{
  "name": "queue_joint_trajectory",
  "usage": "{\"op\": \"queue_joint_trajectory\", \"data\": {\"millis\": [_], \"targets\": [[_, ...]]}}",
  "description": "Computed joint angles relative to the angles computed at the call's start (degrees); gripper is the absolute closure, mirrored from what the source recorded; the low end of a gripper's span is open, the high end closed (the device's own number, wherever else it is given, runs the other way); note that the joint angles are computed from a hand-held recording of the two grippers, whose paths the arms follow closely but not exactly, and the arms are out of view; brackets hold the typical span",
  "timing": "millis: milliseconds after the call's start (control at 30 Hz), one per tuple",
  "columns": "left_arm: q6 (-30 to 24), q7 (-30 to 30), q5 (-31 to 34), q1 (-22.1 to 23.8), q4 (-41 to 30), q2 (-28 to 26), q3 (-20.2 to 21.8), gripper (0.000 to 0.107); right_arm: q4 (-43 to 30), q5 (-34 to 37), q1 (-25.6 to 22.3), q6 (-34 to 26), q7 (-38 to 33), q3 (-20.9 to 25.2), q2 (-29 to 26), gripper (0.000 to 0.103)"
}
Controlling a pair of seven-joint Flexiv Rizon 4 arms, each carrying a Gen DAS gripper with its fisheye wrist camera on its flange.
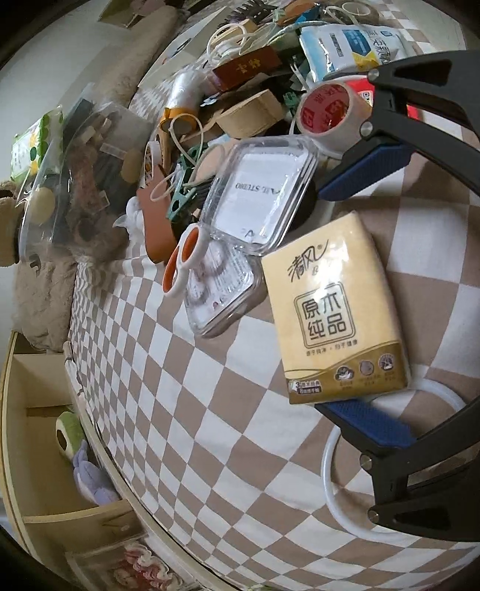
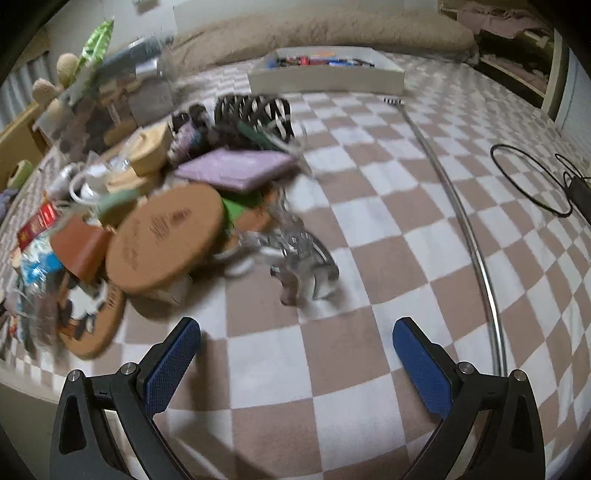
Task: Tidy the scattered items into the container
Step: 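Move the right tool to the clear plastic clip while the left tool reaches the yellow tissue pack, then close the right tool on the clear clip while the left tool grips the tissue pack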
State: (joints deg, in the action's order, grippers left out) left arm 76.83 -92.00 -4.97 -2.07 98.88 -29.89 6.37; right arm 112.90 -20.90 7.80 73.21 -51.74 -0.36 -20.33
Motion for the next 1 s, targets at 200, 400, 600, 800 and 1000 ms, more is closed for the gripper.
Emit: {"op": "queue_joint_trajectory", "data": {"millis": [200,400,600,800,1000], "targets": [[-2.44,-1.76,2.77,-2.02,-1.79,-0.70,2.54,0.004,-0.82,1.71,-1.05,-1.51,-1.66,1.46,-0.46,0.000],[-1.70,-1.87,2.93,-0.83,-1.47,-0.62,1.16,0.004,-4.78,4.17,-1.86,-4.31,-5.96,2.08,-2.61,0.000],[-0.49,-2.44,3.31,-1.29,-1.19,-0.69,1.74,0.004,-7.09,5.60,-2.55,-2.04,-9.41,1.98,-4.85,0.000],[2.45,-2.52,1.84,-0.72,0.53,-0.15,1.23,0.017,-4.42,4.46,-1.37,3.80,-8.66,-0.07,-3.85,0.026],[4.32,-1.67,-0.03,0.73,1.98,0.37,-0.47,0.026,-4.03,2.27,-0.16,5.95,-6.93,-1.78,-3.97,0.069]]}}
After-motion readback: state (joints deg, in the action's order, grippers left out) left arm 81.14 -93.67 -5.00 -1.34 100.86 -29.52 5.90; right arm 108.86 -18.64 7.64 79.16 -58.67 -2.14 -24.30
